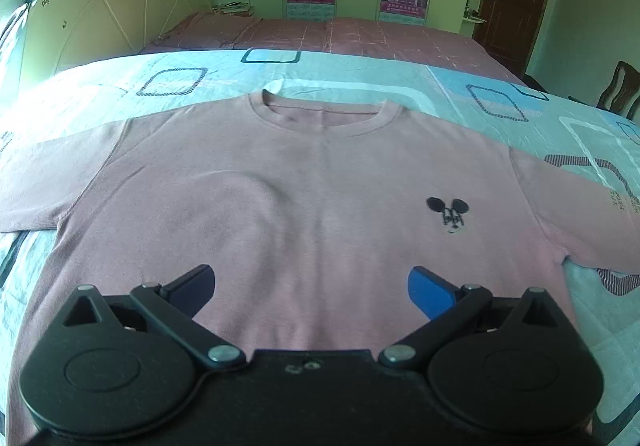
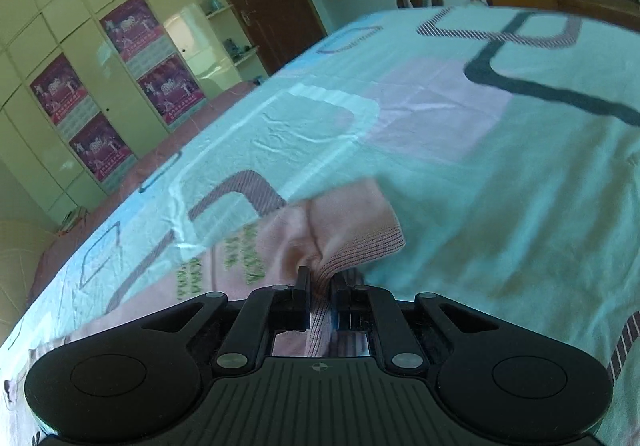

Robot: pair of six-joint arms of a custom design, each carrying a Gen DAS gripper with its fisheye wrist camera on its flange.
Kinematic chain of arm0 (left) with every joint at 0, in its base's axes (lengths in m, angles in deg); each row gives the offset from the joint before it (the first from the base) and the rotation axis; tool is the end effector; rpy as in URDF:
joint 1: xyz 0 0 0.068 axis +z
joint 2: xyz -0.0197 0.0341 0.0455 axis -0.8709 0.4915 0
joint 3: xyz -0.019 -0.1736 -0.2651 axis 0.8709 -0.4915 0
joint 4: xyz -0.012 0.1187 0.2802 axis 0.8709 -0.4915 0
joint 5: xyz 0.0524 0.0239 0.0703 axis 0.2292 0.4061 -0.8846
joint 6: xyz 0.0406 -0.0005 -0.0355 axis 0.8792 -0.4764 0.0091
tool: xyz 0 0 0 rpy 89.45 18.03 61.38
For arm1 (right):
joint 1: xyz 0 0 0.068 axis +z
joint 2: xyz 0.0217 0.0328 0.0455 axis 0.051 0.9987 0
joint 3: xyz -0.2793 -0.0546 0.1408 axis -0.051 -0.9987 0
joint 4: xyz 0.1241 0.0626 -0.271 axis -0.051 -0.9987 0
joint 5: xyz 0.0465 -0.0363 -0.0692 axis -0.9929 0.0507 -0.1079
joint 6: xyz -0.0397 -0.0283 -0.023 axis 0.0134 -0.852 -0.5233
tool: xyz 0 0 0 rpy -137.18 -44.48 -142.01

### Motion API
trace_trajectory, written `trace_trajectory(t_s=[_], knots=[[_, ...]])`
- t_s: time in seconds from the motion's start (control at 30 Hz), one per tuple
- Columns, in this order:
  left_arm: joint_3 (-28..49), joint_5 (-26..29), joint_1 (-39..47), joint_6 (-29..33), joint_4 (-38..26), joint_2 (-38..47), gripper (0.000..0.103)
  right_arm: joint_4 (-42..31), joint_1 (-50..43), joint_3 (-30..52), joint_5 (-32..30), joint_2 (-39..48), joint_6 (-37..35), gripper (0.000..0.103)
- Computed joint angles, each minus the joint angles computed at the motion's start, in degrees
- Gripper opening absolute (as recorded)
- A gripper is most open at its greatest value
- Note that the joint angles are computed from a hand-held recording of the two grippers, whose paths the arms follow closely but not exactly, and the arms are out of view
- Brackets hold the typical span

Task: Fold small clothes
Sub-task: 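Carry the cuff with the right tool across the sweatshirt body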

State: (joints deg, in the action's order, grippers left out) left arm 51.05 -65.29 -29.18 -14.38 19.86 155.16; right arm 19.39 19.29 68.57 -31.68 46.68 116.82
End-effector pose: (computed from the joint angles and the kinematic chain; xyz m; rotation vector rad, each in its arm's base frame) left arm 0.3158 0.1760 0.1698 0.1196 2.4381 -0.0643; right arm 0.2195 0.0479 0.1331 0.9347 2.0174 0.1361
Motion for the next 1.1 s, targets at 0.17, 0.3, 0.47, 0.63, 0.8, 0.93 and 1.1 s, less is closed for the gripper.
trace_trajectory(t_s=[0.17, 0.3, 0.47, 0.63, 0.8, 0.93, 1.1], knots=[[10.94, 6.0, 6.09, 5.97, -7.48, 9.56, 0.099, -6.51, 17.02, 13.67, 11.37, 7.14, -0.73, 0.008], [19.57, 9.6, 10.37, 10.47, -13.62, 15.41, 0.099, -6.79, 25.53, 29.08, 12.76, 21.13, -3.83, 0.008], [28.08, 12.45, 14.21, 15.05, -19.47, 20.83, 0.095, -9.62, 32.2, 51.71, 8.21, 40.36, -9.49, 0.008], [33.13, 13.76, 17.25, 17.05, -23.21, 23.9, 0.095, -17.1, 36.72, 73.91, 2.0, 57.25, -14.1, 0.008], [36.79, 14.26, 18.78, 18.27, -26.31, 26.31, 0.096, -25.01, 39.15, 88.27, -0.91, 68.15, -19.52, 0.009], [37.17, 16.01, 17.82, 19.17, -27.65, 26.83, 0.102, -21.74, 40.43, 87.23, 0.3, 69.15, -24.6, 0.045], [37.35, 18.74, 13.32, 19.32, -31.55, 27.87, 0.08, -16.93, 40.72, 75.25, 2.02, 62.08, -19.21, 0.041]])
